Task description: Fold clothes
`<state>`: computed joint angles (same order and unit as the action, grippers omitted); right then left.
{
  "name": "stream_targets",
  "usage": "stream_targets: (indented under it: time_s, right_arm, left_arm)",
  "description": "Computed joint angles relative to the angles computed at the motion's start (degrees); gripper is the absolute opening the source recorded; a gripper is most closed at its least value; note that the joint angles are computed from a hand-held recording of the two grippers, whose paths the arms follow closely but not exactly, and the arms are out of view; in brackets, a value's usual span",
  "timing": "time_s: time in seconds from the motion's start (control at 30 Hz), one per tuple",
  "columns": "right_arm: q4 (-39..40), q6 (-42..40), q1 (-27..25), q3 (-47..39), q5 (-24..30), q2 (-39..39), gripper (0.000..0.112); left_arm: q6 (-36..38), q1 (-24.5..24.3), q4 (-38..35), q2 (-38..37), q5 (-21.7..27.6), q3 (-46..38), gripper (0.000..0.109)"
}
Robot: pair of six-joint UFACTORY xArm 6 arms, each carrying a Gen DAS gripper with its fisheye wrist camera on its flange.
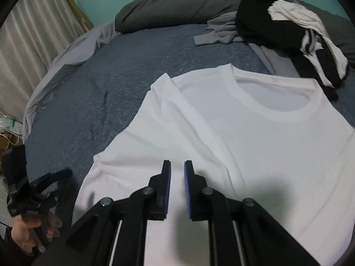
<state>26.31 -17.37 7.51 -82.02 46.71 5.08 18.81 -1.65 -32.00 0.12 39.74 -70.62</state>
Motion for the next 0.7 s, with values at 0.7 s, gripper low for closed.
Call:
stream_targets:
  time_s: [0.7]
  right_arm:
    - [4.3, -1.5, -8.6, 5.2, 1.7, -3.9, 0.031]
  left_arm:
    - [7.0, -0.6, -9.0, 0.3, 0.6, -0.7, 0.098]
